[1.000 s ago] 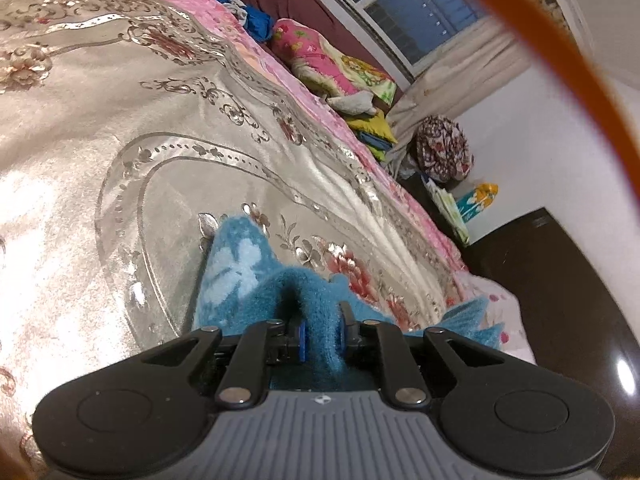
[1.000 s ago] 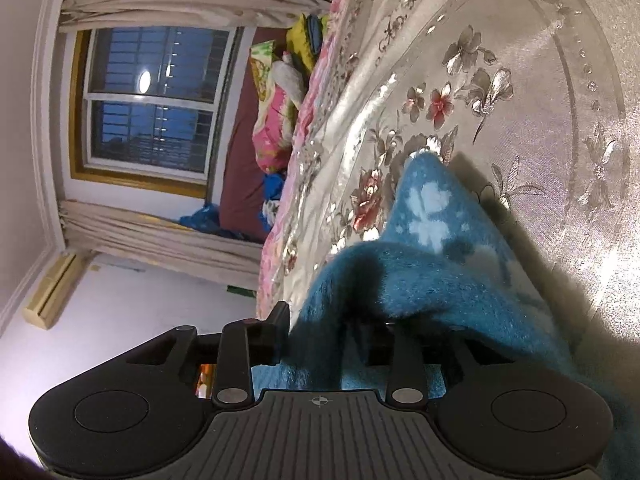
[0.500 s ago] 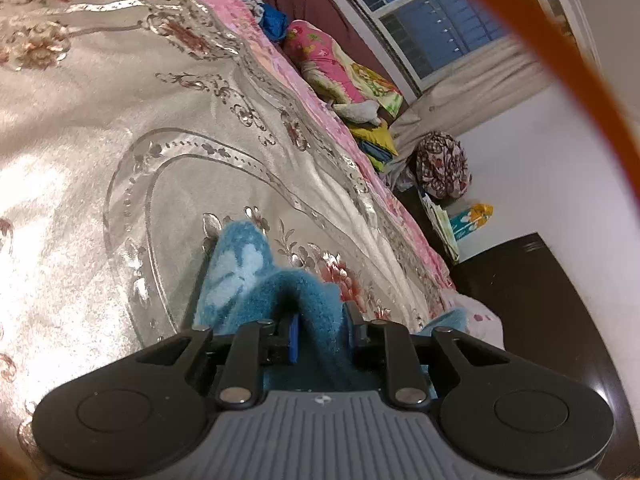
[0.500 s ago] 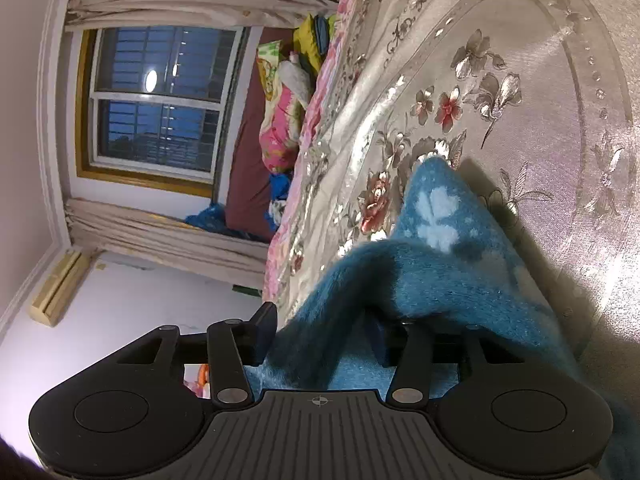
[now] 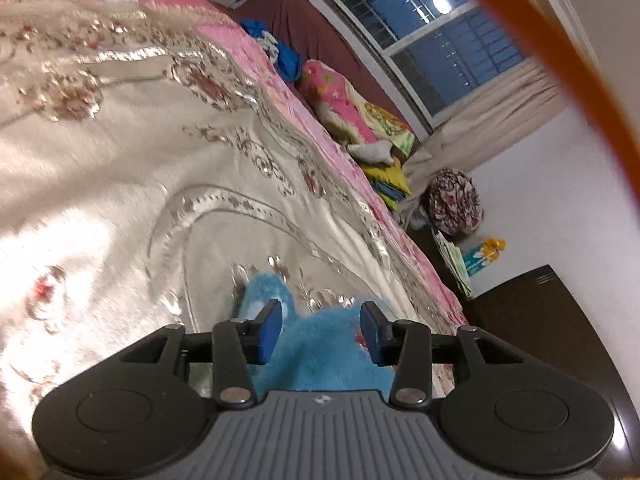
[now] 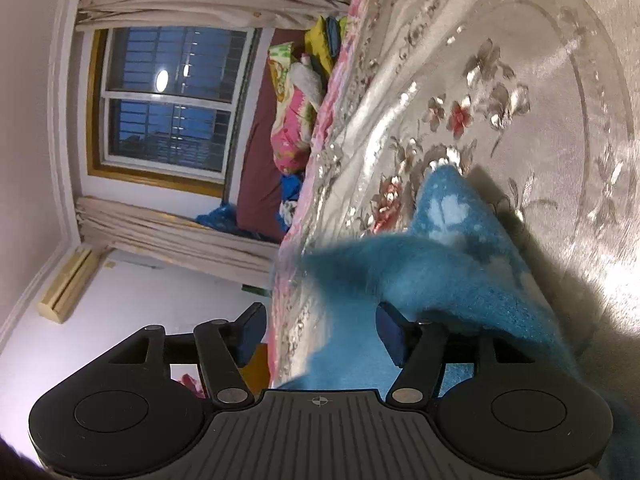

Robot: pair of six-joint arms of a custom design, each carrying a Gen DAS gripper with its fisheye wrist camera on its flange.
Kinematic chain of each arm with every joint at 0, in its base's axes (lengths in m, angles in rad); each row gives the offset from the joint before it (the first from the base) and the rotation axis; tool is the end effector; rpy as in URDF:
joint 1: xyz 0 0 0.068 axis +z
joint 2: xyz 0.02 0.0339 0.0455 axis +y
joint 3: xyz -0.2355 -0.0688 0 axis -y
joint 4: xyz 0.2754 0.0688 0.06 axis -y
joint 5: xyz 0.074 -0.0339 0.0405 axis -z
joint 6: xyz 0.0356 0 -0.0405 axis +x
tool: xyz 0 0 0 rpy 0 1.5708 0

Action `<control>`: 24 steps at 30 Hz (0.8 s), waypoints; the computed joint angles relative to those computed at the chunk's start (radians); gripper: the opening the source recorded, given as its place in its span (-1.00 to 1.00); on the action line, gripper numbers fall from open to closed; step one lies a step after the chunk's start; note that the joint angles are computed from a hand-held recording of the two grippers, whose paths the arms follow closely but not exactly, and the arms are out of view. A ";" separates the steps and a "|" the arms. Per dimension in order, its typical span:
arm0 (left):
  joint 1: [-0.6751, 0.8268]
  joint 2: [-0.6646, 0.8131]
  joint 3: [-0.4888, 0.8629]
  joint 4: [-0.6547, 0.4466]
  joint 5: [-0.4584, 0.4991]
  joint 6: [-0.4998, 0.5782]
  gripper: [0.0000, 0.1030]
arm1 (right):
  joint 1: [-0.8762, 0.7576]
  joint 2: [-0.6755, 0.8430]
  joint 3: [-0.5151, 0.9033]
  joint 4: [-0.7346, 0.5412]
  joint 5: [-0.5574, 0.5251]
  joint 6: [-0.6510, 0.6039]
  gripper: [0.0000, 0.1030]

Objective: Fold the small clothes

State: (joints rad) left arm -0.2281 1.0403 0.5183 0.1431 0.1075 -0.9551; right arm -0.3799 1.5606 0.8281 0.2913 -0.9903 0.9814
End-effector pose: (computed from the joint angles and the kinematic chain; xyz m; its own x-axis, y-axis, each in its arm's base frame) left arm 0.2632 -0.0650 0.1909 -0.4709 -0.7239 -0.5042 -0.1082 0.6146 -0.7814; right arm 0.3333 -0.1011 0.1695 -0.6351 0.7445 -0.2058 0.0524 0.3073 0.9502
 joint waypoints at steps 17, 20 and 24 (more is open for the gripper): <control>-0.286 -0.034 0.006 -0.308 -0.367 0.231 -0.05 | 0.057 -0.284 -0.019 -0.476 0.414 -0.665 0.03; -0.301 -0.053 -0.014 -0.309 -0.384 0.215 -0.04 | 0.140 -0.277 0.015 -0.541 0.570 -0.787 -0.11; -0.332 -0.053 0.010 -0.354 -0.433 0.214 -0.03 | 0.187 -0.267 0.006 -0.546 0.699 -0.839 -0.43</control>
